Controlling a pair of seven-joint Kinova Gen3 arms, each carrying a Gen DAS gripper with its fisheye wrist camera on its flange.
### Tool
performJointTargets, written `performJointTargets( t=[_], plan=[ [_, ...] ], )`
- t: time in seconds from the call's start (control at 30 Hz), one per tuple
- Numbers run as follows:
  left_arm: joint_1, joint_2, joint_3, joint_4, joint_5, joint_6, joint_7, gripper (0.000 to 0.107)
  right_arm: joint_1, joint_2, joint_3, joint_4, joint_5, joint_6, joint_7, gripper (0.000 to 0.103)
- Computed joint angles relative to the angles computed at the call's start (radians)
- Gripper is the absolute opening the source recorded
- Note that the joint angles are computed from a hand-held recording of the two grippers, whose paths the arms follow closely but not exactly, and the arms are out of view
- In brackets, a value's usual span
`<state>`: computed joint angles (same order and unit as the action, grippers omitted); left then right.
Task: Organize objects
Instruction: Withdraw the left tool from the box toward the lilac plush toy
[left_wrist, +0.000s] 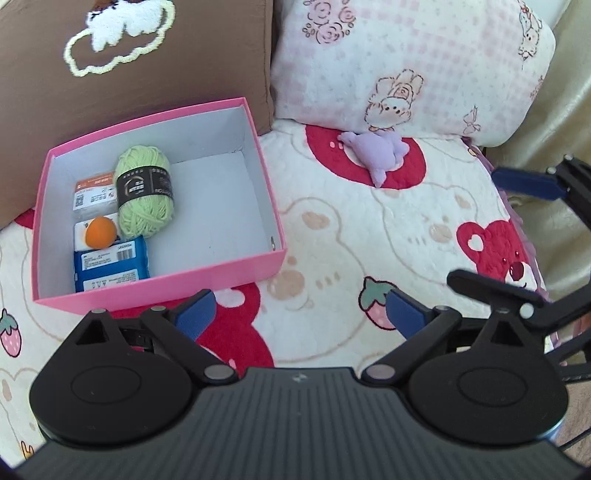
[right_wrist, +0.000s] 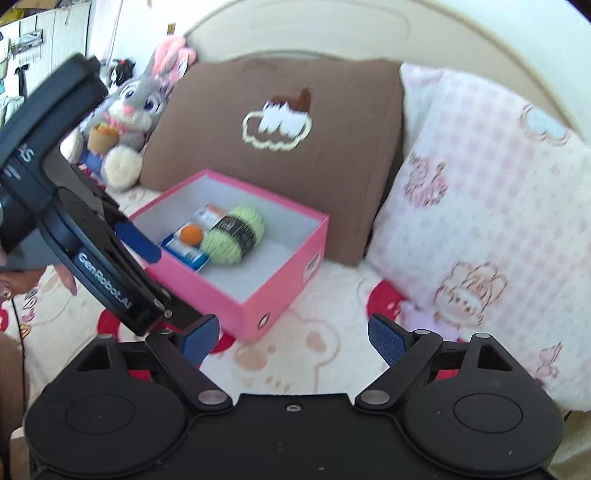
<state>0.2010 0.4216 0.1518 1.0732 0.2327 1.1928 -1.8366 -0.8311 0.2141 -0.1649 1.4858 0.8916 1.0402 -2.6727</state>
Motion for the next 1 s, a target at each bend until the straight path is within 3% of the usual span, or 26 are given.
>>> performJointTargets(
  t=[0.07,0.17,0.4,0.57,0.63,0.73,0.8,1.0],
  plan=[
    [0.003,0.035,0.023,-0.043,-0.008,0.024,-0.036,0.097,-0.018,-0.001,0.009,0.033,0.074,0.003,-0.054,0.090],
    [0.030,0.053,0.010,-0.044,0.003,-0.024,-0.013,0.097,-0.013,-0.001,0.011,0.076,0.139,-0.008,-0.082,0.090],
    [0.070,0.089,0.002,-0.040,-0.005,-0.149,0.081,0.096,-0.009,0.041,0.035,0.147,0.297,0.067,-0.312,0.090],
    [0.051,0.116,0.040,-0.031,0.053,-0.236,0.070,0.097,0.070,0.012,0.062,0.207,0.269,-0.019,-0.462,0.090],
    [0.038,0.125,0.058,-0.014,0.097,-0.294,0.056,0.098,0.130,0.011,0.043,0.198,0.210,-0.034,-0.451,0.090],
    [-0.015,0.168,0.129,-0.019,0.196,-0.322,-0.031,0.097,0.122,0.027,0.095,0.184,0.177,-0.014,-0.495,0.091],
    [-0.015,0.171,0.140,0.016,0.232,-0.391,-0.064,0.098,0.181,0.016,0.072,0.196,0.146,-0.070,-0.498,0.091],
    [0.037,0.210,0.131,0.006,0.218,-0.461,-0.049,0.097,0.245,0.011,0.093,0.250,0.102,-0.220,-0.486,0.091]
  ],
)
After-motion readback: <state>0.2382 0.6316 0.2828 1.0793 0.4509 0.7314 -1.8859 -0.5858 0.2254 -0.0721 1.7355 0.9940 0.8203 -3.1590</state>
